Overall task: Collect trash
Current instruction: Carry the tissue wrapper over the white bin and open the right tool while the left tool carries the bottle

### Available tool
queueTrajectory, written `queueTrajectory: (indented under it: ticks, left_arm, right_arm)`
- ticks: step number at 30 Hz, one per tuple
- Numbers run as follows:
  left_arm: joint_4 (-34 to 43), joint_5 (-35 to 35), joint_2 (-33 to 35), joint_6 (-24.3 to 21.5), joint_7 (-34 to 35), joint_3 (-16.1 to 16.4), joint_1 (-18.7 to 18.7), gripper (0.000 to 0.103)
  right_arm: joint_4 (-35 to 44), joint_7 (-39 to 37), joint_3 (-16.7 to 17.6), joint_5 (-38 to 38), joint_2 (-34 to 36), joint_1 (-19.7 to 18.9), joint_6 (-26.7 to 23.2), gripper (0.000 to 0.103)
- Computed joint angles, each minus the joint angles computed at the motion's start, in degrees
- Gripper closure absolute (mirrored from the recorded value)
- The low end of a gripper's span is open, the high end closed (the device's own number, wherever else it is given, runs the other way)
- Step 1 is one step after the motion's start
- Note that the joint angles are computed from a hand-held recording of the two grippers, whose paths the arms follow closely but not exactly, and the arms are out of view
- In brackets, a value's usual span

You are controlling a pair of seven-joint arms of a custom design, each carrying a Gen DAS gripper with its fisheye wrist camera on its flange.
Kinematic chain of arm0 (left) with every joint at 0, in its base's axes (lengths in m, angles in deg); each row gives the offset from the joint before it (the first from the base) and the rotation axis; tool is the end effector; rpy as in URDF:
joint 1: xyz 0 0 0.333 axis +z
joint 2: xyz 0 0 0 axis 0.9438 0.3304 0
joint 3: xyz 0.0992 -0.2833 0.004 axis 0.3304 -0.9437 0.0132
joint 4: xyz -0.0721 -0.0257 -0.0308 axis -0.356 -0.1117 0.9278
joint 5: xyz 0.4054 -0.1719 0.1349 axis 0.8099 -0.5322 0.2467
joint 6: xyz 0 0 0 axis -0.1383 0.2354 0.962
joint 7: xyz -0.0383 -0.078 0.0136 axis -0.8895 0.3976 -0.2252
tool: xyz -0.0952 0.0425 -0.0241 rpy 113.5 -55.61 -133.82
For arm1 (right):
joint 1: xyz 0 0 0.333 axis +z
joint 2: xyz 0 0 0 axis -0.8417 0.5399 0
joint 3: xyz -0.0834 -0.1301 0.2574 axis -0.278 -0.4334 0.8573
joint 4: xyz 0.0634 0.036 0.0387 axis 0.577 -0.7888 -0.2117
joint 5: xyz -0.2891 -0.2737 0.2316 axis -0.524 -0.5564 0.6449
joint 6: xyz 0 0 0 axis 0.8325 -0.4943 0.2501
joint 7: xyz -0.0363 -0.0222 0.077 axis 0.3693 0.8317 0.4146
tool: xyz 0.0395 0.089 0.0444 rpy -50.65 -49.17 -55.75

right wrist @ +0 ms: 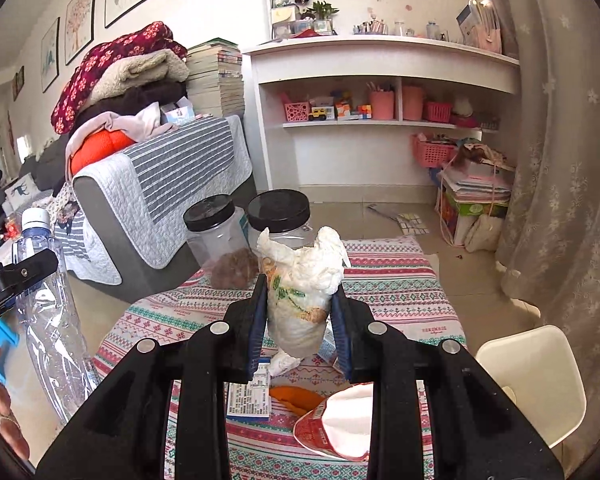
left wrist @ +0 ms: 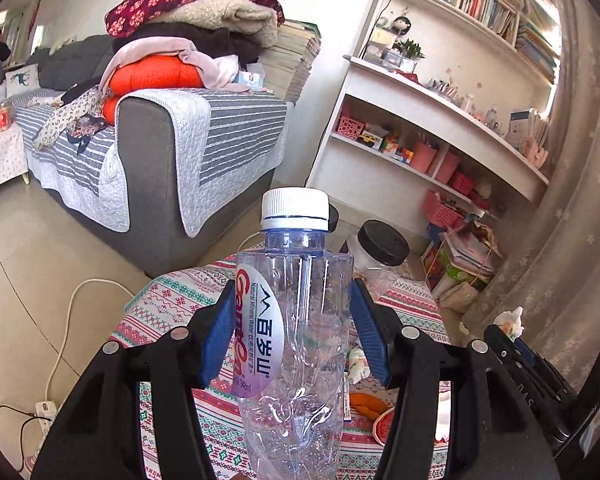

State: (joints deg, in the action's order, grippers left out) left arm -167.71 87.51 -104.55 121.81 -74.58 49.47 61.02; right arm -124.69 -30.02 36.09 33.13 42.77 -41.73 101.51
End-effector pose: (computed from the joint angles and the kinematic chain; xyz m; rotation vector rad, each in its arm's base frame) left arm 0.5116 -0.2583 0.4737 -2.0830 0.7694 -0.8138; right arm 0.6566 0.2632 0.4494 -1.8700 0.9889 -0.4519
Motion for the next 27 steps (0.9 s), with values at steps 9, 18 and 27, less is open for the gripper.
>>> queueTrajectory:
  ticks: [9, 18, 27]
  left_arm:
    - [3.8, 2.7, 3.8, 0.0, -1.1, -0.2, -0.8, 0.048]
    - [9.1, 5.1, 9.1, -0.2, -0.7, 1.0, -3.2, 0.048]
    - [13.3, 6.2, 13.1, 0.1, 1.0, 2.4, -5.7, 0.048]
  right_arm:
    - [-0.7, -14.1, -0.4, 15.2, -2.3, -1.2, 3.2, 0.075]
    - [2.0, -24.3, -3.9, 26.7, -1.1, -0.4, 7.4, 0.075]
    - [3.6, -16.1, -4.8, 20.1, 1.7, -2.6, 11.7, 0.075]
